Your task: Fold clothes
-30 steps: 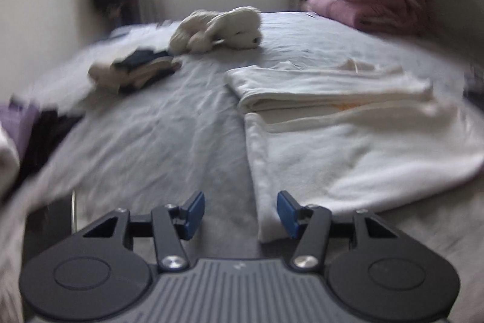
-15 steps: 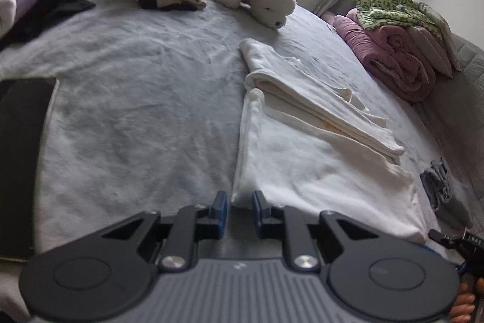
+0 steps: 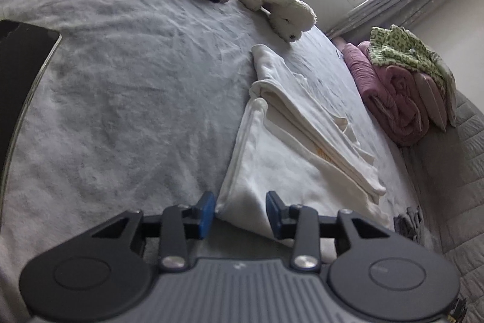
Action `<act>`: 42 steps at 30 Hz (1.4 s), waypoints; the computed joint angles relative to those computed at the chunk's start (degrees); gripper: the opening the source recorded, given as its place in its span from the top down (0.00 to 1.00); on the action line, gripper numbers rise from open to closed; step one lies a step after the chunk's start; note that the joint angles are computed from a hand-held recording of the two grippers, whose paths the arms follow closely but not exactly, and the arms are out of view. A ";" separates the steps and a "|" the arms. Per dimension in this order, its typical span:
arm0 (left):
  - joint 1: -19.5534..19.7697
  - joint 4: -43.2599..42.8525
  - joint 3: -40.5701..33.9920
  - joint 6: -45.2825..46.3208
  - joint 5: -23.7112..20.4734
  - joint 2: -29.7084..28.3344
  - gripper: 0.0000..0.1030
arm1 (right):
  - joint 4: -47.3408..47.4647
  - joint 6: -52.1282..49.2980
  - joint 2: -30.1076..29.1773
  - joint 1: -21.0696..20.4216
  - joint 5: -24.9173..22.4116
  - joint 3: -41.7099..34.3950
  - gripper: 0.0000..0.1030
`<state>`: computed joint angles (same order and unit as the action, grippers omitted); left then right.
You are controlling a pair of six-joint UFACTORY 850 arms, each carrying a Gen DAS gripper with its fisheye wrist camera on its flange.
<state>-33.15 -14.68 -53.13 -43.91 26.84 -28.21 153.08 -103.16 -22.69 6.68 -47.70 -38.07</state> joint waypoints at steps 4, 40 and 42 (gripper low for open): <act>0.06 -1.09 -1.59 1.33 -0.33 -1.27 0.64 | 2.51 -1.64 -0.31 0.85 0.48 -0.23 0.70; -3.79 -20.99 -7.51 49.45 0.27 -1.26 0.64 | 9.88 -40.76 1.65 5.63 22.97 -10.52 0.82; -4.51 -24.96 -11.38 57.89 -2.76 -4.03 0.63 | 6.85 -43.92 0.21 6.68 25.61 -13.32 0.82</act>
